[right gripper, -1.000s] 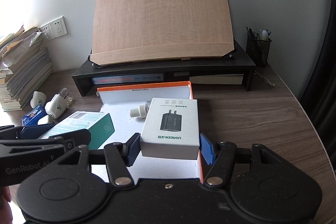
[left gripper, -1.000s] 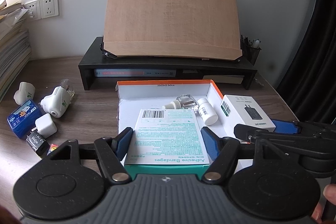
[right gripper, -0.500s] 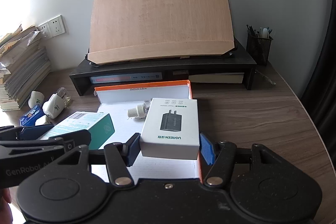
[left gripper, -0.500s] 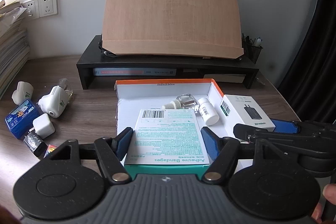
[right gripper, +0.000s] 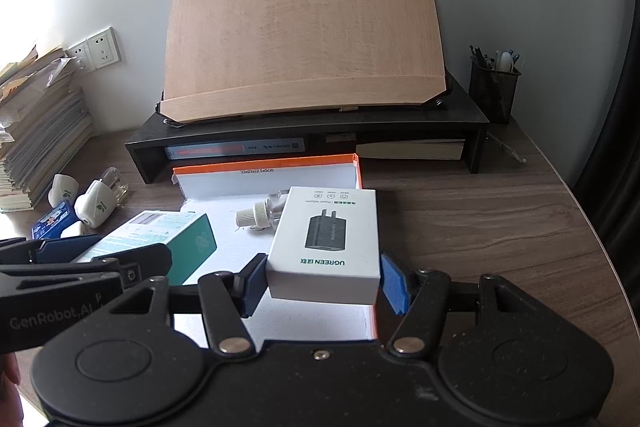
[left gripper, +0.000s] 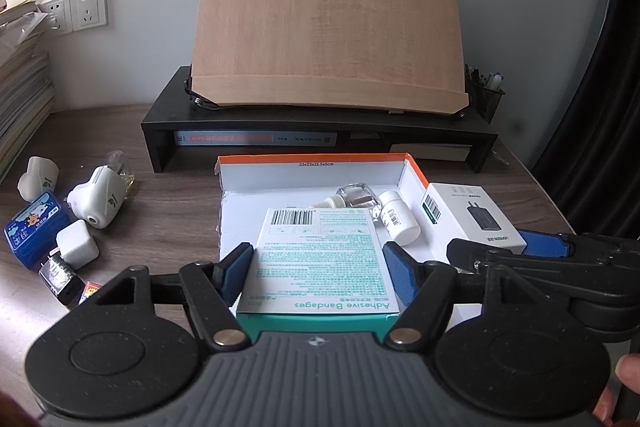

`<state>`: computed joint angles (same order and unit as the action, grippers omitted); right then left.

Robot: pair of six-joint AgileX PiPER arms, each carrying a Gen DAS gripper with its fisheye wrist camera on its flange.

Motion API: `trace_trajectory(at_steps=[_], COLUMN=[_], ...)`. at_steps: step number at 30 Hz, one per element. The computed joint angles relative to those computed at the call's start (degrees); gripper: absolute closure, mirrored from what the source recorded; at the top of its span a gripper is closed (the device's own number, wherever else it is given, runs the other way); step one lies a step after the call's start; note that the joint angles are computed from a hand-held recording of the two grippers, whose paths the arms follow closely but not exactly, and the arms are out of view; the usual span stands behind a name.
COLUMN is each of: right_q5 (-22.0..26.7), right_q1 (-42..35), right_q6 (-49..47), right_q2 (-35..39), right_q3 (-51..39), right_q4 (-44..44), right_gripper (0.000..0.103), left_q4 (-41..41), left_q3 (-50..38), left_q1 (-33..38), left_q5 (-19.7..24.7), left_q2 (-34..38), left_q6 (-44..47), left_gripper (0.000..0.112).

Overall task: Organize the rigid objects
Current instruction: 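Lower the bandage box and charger box into the white box, open both tools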

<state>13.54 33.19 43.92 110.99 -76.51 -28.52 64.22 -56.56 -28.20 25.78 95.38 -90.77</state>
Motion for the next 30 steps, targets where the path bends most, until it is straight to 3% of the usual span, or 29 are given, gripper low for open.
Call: trace_trajectory(at_steps=[30], right_q5=[3.20], right_q1=[-2.24], right_q6=[-23.99], right_q2=[5.07], right_q3=[-7.24], right_q4=[20.37], right_gripper=[0.031], left_q4=[-4.63], left_q3=[-5.20], left_q1=[1.44], left_q5=[1.77], left_q2=[5.30], left_q6=[2.00], left_gripper=[0.041])
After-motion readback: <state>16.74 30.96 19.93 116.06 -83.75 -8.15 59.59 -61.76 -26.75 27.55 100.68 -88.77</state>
